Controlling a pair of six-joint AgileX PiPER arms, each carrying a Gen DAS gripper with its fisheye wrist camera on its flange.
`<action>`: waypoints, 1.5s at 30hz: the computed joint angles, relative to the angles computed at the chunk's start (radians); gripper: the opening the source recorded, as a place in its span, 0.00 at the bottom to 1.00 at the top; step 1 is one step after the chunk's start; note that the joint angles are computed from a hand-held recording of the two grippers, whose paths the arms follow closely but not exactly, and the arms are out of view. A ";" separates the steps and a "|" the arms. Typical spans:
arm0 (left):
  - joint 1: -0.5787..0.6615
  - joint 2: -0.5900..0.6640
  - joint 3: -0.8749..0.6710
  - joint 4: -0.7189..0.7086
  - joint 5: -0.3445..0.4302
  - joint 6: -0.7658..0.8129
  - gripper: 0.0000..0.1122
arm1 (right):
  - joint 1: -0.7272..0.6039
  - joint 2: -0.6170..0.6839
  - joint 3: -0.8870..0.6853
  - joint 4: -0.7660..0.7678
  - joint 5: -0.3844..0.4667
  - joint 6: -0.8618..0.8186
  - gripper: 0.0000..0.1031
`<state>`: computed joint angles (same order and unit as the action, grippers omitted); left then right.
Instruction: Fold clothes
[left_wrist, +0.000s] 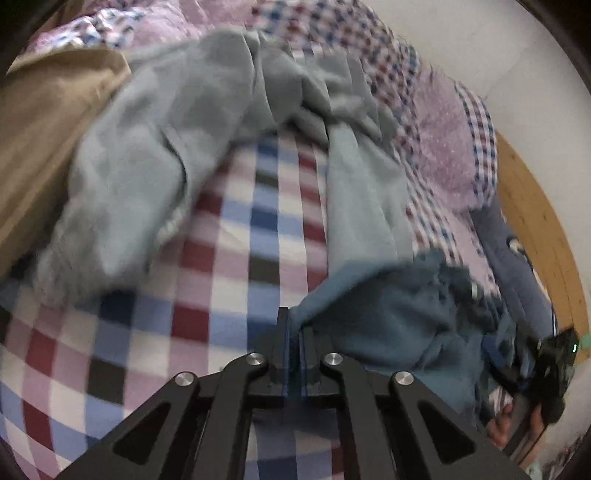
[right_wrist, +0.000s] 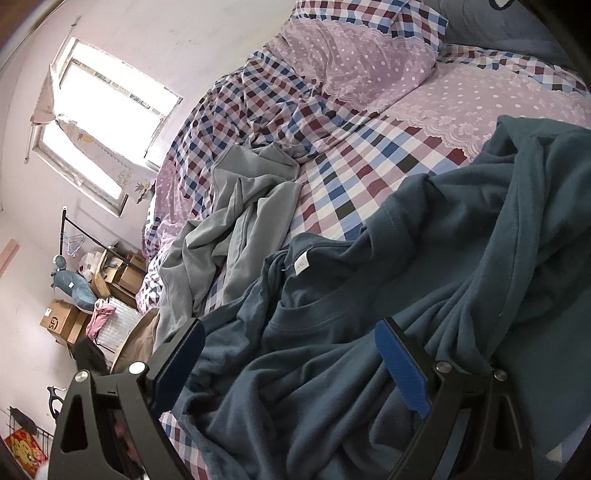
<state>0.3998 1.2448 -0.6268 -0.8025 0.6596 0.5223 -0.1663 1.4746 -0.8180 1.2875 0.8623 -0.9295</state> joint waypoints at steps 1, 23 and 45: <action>0.008 0.003 -0.036 0.016 0.008 -0.026 0.02 | 0.000 0.002 -0.002 -0.001 0.002 0.000 0.93; -0.245 0.443 -1.221 0.996 0.193 -1.033 0.01 | -0.002 0.021 -0.038 0.004 0.083 -0.029 0.93; 0.010 0.493 -1.136 0.705 0.303 -0.795 0.20 | 0.042 -0.024 -0.033 -0.023 0.078 -0.068 0.93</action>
